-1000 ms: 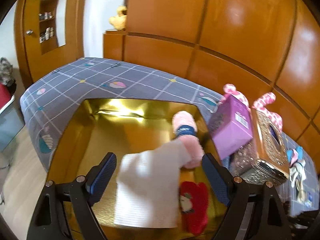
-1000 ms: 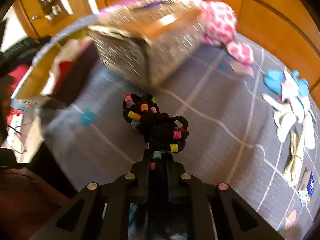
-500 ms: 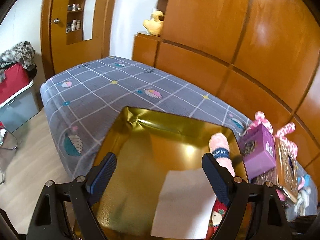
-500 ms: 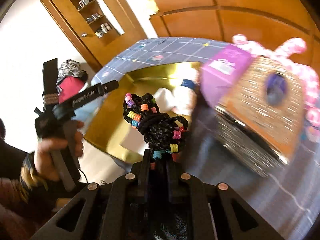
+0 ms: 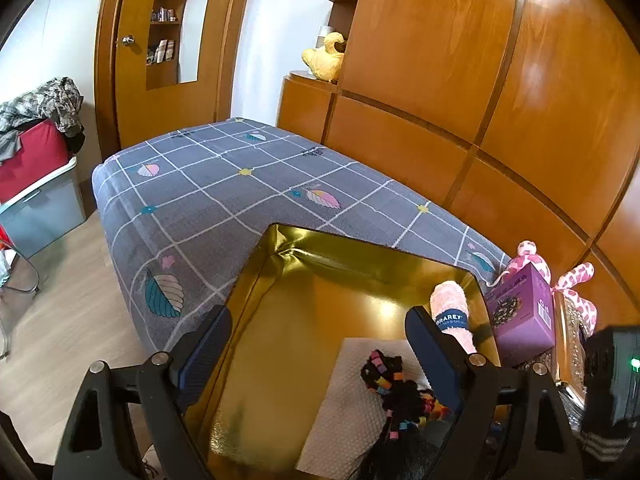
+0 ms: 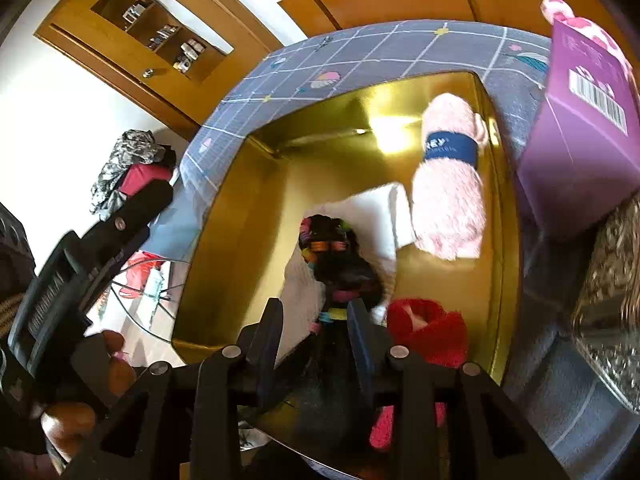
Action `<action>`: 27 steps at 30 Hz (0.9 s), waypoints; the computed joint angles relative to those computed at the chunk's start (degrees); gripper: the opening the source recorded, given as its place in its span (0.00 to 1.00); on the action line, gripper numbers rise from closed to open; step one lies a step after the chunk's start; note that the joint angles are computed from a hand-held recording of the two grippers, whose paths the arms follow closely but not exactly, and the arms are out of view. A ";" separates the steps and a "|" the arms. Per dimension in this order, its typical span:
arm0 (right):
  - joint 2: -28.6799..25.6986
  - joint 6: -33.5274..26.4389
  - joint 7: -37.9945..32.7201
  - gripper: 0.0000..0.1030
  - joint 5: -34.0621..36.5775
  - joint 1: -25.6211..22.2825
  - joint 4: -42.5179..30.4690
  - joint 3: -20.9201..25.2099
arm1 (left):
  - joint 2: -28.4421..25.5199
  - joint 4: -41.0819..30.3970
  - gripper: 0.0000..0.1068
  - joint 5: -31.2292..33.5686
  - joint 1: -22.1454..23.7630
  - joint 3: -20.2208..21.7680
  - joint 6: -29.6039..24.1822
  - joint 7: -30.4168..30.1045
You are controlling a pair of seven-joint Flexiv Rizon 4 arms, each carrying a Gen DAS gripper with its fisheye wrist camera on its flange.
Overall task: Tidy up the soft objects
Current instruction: 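Carry the black beaded wig into the gold tray and open the right tool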
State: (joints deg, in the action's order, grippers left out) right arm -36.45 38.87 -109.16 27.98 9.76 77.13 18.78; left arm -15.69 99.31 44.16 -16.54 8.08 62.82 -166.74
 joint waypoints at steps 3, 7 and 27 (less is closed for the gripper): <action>1.83 3.16 -0.70 0.32 -1.85 0.77 3.28 -0.88 | -0.38 -0.55 0.83 0.24 -0.45 -0.37 -0.18 0.58; 5.70 9.74 -2.64 0.32 -4.16 0.95 9.41 -1.55 | -0.83 -1.56 0.83 0.97 -1.39 -0.72 -0.18 1.88; 15.29 32.11 -2.40 0.36 -12.06 -1.17 26.54 -2.35 | -3.12 -4.07 0.83 -0.35 -6.25 -1.49 1.47 9.84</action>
State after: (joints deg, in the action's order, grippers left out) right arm -21.16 70.98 -111.56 15.93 8.59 103.68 16.43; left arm -18.81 95.24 43.81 -22.79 6.59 64.29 -156.90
